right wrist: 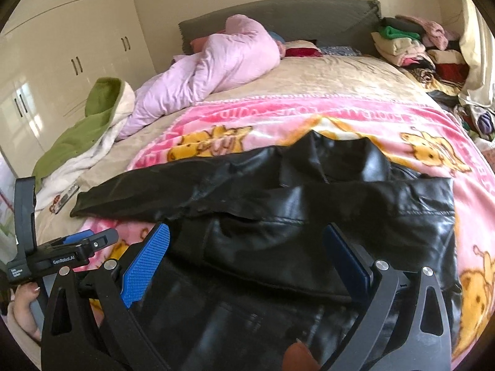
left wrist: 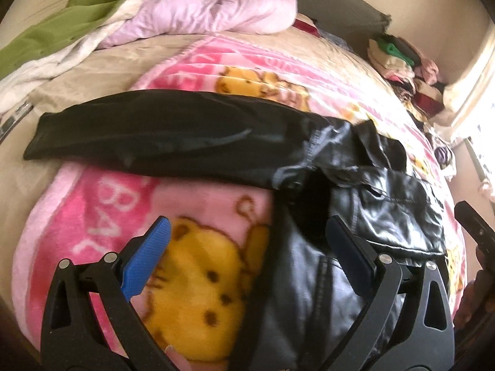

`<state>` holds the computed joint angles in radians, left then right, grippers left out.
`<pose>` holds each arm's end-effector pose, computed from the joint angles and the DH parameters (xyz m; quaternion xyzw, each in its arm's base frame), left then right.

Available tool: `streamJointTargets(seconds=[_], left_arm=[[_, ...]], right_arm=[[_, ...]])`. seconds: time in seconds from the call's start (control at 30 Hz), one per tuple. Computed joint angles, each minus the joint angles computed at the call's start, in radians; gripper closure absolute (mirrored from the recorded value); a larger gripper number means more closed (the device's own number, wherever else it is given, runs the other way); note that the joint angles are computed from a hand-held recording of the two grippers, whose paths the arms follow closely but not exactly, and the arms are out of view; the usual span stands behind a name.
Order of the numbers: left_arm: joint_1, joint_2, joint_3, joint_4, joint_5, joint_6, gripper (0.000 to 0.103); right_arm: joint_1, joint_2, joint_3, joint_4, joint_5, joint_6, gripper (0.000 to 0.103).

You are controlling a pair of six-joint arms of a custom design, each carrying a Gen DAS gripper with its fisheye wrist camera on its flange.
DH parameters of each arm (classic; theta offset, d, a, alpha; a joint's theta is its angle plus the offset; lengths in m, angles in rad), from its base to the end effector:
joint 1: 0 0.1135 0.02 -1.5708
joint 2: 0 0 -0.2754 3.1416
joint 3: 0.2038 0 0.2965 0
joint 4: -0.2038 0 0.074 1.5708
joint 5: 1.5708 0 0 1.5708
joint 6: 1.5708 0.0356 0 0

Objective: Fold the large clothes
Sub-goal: 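Grasp the other sleeve cuff with the left gripper and lift it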

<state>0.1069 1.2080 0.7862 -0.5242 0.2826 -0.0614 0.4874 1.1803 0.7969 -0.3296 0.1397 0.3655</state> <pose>0.2745 0.0195 0.2191 -0.0360 0.9424 -0.1271 0.3072 0.2581 0.1312 0.2437 -0.0263 0.9073 0.1138 0.4040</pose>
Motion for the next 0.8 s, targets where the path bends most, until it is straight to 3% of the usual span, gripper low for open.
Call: streamJointTargets(seconds=[0.4,0.8], left_arm=[[0.245,0.114,0.056,0.022,0.088,0.043,0.009],[0.429,0.306,0.154,0.066,0.163,-0.014,0.009]], right_arm=[[0.082,0.141,0.095,0.043,0.029,0.020,0.004],[0.142,0.270,0.173,0.084,0.015,-0.006,0.004]])
